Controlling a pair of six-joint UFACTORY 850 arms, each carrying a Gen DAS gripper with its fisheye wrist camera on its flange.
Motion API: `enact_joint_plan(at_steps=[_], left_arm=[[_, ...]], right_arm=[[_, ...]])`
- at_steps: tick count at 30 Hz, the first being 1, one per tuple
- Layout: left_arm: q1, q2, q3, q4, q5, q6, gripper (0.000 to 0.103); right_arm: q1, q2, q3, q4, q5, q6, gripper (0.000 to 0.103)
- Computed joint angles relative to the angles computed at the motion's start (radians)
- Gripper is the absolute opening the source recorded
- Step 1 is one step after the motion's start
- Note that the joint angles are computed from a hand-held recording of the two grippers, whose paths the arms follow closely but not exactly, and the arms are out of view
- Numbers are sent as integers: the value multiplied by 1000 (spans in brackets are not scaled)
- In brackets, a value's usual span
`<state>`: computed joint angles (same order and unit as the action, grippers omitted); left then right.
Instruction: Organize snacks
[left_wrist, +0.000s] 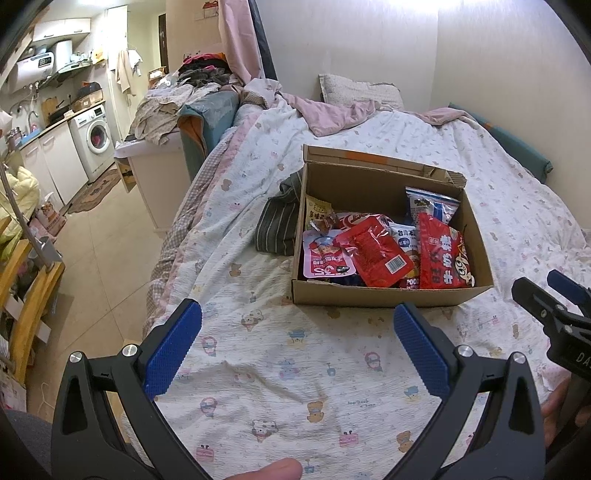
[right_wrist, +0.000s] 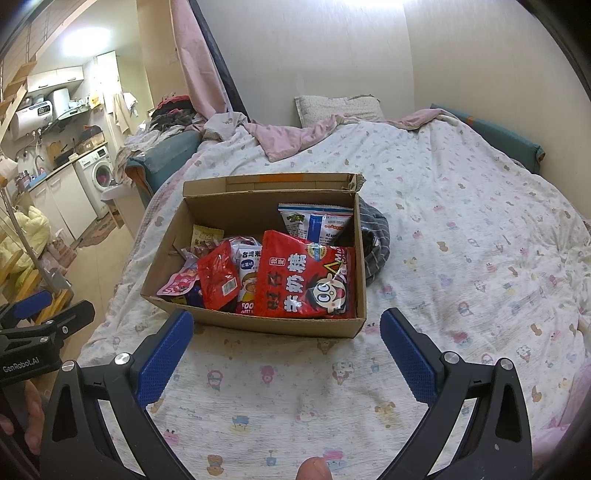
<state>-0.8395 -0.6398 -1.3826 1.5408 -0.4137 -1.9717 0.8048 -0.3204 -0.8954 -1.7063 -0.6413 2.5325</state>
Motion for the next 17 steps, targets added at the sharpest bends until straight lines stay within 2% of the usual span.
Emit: enact_joint_plan(at_steps=[17], left_arm=[[6,11,19,33,13,-36,103]], right_arm=[[-1,-6,-4,-11,4,0,103]])
